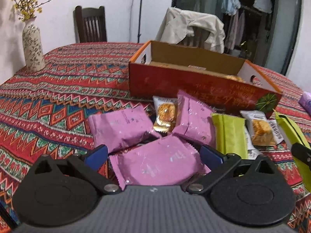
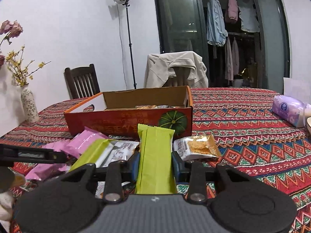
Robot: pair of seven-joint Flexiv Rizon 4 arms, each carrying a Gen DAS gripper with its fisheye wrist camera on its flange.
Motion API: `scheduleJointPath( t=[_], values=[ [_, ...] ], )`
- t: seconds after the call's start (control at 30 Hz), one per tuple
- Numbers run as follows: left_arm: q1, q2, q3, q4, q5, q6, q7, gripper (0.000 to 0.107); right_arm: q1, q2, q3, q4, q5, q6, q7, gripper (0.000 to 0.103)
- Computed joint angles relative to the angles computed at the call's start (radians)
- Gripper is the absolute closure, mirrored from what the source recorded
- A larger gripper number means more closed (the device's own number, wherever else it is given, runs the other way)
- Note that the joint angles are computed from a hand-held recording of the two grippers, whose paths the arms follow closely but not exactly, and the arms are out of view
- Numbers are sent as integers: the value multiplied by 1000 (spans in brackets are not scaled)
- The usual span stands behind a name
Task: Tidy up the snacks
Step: 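Grasp a lime-green bar with the right tool while the left tool grasps a pink packet, then carry the green bar and pink packet over the box with both tools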
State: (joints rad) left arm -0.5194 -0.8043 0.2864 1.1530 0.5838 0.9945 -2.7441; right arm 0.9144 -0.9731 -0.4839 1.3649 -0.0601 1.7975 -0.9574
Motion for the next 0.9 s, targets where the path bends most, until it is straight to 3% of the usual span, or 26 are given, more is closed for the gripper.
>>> scheduleJointPath(
  t=[0.33, 0.6, 0.9],
  values=[
    [25, 8, -22, 41, -52, 31, -21, 4, -23, 9, 50, 10, -2, 17, -22, 70],
    [0, 18, 10, 59, -28, 70, -35, 22, -5, 19, 36, 31, 24, 27, -35, 70],
    [-25, 67, 45, 121, 25, 121, -85, 24, 17, 24, 14, 43, 47, 34, -45, 70]
  ],
)
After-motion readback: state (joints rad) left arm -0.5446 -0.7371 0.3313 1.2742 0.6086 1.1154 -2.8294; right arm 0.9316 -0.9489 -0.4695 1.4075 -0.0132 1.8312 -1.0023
